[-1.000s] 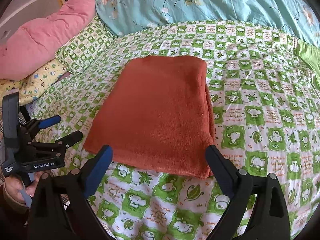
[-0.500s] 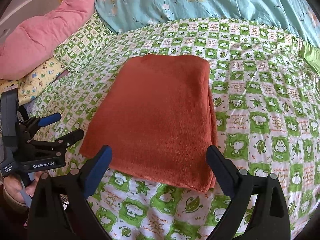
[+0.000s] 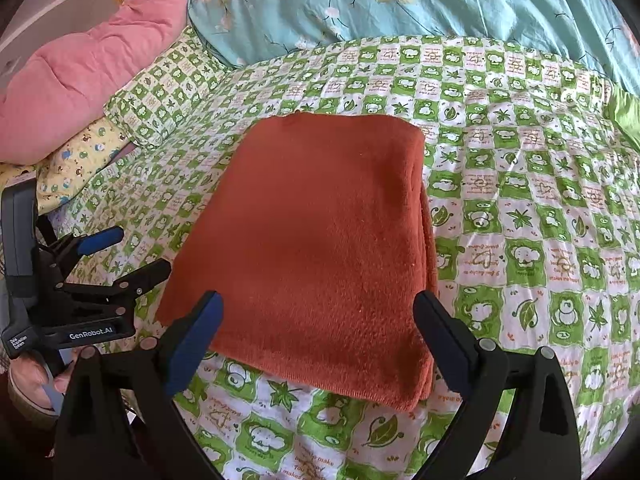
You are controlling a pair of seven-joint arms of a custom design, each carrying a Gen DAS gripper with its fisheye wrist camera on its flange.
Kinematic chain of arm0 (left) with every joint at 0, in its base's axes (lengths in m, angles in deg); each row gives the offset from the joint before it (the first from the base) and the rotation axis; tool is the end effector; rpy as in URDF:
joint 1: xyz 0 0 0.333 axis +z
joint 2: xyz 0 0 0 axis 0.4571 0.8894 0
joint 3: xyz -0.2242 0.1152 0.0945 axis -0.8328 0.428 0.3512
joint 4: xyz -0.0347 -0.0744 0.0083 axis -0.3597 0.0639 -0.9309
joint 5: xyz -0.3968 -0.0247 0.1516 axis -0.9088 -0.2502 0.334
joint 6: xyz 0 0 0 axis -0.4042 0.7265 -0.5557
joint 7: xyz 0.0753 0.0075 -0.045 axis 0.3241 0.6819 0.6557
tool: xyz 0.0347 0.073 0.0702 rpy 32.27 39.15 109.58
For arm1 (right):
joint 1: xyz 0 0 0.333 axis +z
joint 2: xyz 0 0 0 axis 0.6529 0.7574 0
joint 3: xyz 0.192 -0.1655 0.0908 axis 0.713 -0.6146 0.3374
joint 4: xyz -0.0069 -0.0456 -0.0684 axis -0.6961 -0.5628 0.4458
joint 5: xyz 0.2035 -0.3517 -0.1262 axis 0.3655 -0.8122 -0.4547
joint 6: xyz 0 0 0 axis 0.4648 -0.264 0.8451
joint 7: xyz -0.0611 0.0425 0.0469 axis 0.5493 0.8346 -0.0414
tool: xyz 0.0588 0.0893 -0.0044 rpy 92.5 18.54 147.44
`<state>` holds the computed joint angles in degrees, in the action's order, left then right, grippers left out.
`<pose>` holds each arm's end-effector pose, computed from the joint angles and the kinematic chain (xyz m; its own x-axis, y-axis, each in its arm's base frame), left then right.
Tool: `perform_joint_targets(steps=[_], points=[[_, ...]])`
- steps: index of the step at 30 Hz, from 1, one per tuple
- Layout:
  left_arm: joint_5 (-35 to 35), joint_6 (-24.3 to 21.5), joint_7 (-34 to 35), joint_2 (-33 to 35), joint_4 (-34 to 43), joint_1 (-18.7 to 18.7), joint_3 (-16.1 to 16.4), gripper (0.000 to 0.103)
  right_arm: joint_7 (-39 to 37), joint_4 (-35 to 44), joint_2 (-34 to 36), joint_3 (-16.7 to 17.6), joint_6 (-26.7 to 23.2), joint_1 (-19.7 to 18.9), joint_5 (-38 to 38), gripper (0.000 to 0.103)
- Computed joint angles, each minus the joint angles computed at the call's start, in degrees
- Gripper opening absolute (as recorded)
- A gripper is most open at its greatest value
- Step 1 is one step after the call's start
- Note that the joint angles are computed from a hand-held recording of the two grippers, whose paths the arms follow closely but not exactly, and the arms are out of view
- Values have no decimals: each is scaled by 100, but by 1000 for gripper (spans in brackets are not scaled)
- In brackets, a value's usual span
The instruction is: Fold small clothes
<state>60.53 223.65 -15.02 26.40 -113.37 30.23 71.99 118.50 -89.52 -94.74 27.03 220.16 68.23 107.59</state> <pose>0.4286 -0.0685 0.4806 0.1406 -0.9815 -0.1299 -0.7627 -0.0237 -0.6464 0.4619 0.2056 0.4602 0.4880 -0.8482 -0.2059 -0.7107 -0.2492 -0.6579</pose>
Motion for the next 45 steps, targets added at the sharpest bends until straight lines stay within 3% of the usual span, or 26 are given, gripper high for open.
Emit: perform_joint_targets(steps=[17, 45], points=[[-63, 70, 47, 554, 396, 46, 74, 97, -311, 528, 559, 38, -157, -129, 323, 96], [-141, 122, 22, 715, 539, -3, 132, 98, -441, 685, 671, 119, -160, -233, 433, 96]])
